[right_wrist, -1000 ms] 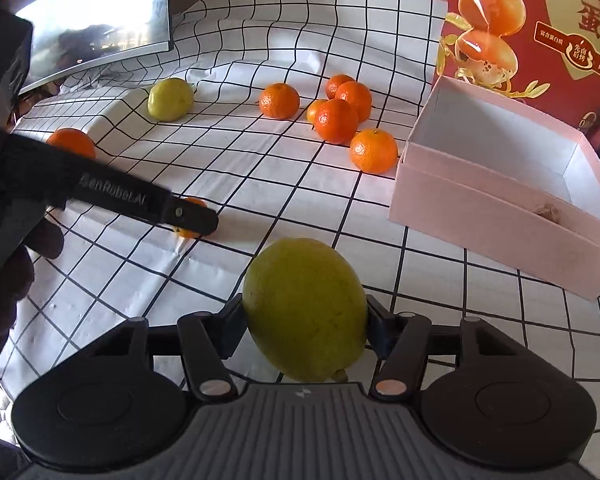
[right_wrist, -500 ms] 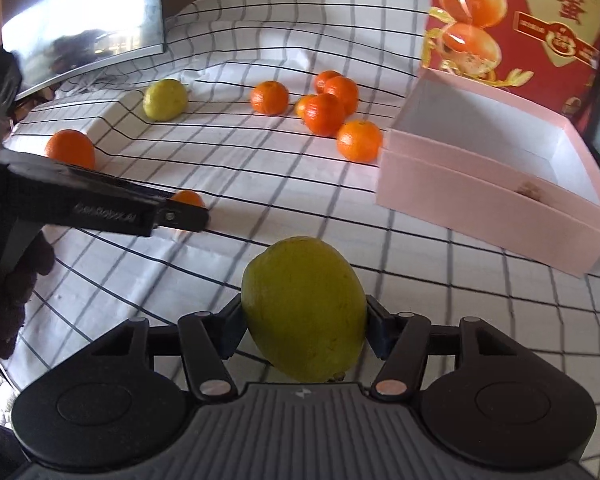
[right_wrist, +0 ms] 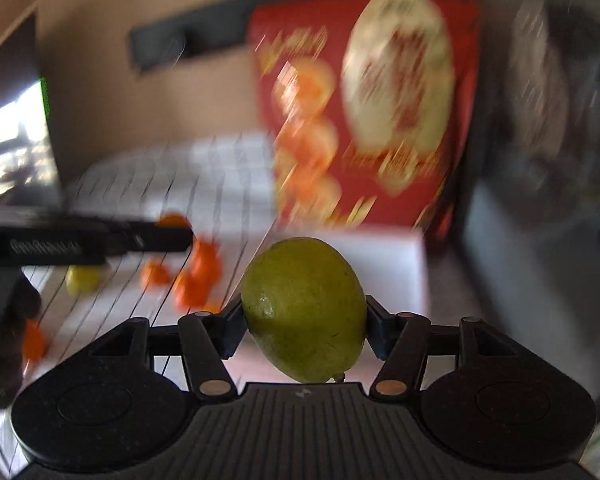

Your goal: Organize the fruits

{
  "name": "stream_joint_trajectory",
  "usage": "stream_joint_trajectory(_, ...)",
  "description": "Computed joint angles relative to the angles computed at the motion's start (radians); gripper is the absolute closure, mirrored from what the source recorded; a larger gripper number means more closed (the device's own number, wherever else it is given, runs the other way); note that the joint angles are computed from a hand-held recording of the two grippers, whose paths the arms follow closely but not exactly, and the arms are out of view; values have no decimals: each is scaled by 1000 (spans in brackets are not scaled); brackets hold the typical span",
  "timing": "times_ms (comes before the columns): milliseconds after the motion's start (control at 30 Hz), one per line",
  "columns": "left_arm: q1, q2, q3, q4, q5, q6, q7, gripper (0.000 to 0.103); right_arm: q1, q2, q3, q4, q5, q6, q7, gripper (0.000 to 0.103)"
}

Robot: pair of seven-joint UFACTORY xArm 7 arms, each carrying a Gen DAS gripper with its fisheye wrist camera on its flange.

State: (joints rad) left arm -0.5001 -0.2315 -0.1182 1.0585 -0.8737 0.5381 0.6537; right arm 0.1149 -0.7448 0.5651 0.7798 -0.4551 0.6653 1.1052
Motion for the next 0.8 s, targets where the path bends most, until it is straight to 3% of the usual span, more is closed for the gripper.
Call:
stream_joint_trajectory(67,15,108,-24,76,64,86,-147,71,-32,6,-17,27,-37,19,-42,43)
stream_joint_trajectory(133,25,177,-48,97,71,105,-216,71,-47,29,-40,47,-44,26,-70,43)
stream_joint_trajectory(233,22,151,-79,11,12,-19,-183,71,-22,74,-105,38,-4,-10,-105,43)
stream_joint_trajectory(333,4,36,-69,-122,-61,-125,-113,71,2,120,-137,14,23,-39,-140,43)
stream_joint_trajectory(400,-10,-47,-55,-206,-48,-183,-106,71,8,199,-152,23,37,-58,-161,43)
stream_joint_trajectory(467,-10,-138,-55,-306,15,-235,-124,71,18,298,-165,53,48,-76,-165,43)
stream_joint_trajectory(533,38,-223,-81,-389,135,-239,-202,71,33,411,-182,105,49,-86,-168,43)
stream_joint_trajectory(667,164,-395,-107,-517,335,-151,-368,71,66,626,-207,250,19,-55,-159,43)
stream_joint_trajectory(800,280,-550,-94,-615,439,-48,-549,71,120,749,-249,361,24,-10,-194,43)
